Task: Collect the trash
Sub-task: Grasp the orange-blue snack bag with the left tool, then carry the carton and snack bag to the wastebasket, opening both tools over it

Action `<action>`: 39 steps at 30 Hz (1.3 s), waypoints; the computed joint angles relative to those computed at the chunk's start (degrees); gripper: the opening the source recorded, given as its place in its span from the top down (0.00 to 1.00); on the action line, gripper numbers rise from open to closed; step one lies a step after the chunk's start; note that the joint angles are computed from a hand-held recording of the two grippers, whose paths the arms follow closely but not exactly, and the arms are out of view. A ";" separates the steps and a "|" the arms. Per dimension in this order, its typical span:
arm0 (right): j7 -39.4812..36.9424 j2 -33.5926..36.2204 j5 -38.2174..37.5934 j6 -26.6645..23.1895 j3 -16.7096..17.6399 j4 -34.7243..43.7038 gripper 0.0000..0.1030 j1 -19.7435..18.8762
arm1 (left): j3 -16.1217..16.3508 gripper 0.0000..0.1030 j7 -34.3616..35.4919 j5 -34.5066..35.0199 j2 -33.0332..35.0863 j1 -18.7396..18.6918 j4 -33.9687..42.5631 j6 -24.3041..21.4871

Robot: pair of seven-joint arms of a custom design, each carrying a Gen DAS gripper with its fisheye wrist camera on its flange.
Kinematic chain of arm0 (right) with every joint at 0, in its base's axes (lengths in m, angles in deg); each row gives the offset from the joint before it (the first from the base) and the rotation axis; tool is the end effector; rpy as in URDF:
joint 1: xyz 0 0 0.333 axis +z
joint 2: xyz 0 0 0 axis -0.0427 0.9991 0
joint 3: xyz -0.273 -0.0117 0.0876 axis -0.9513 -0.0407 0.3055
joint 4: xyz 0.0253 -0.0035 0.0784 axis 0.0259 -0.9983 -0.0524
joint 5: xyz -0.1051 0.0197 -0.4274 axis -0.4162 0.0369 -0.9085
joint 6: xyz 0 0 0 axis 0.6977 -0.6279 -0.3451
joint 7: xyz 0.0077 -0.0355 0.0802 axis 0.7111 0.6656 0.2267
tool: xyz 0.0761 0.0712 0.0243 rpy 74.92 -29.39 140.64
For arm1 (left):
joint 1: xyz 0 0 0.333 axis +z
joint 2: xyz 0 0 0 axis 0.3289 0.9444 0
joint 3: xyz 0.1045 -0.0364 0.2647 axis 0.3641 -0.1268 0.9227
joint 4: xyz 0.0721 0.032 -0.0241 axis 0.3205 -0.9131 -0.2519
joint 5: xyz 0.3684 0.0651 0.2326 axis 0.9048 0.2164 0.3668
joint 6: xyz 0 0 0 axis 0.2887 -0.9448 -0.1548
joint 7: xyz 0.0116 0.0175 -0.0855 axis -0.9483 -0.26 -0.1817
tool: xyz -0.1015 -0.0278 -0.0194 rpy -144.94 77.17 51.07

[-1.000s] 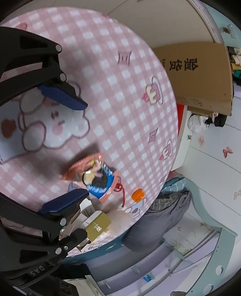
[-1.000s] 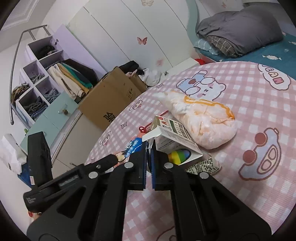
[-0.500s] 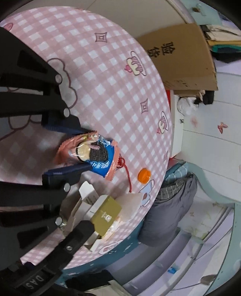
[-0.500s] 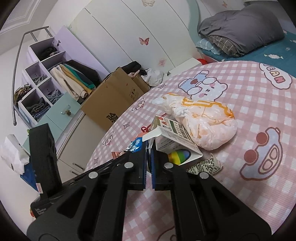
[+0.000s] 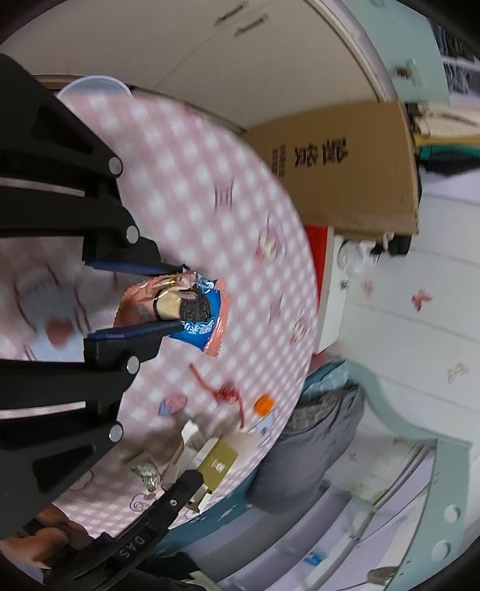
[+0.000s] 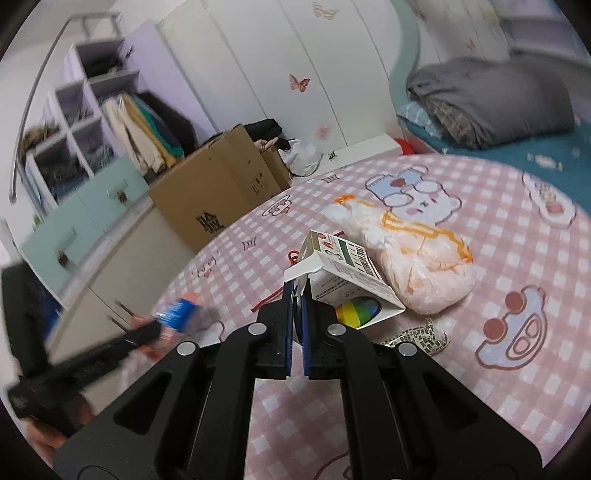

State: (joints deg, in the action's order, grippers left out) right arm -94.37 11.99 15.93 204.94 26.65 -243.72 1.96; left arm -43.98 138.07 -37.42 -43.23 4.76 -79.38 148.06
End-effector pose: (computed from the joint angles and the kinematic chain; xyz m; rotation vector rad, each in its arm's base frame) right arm 0.3419 0.1726 0.5058 -0.7489 2.0976 -0.8331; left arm 0.5136 -0.1713 0.5162 -1.1418 2.5766 -1.1375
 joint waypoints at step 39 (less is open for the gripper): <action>-20.63 90.65 -15.95 6.50 1.74 82.84 0.94 13.34 | 4.15 0.78 -11.32 9.05 27.72 28.17 24.86 3.88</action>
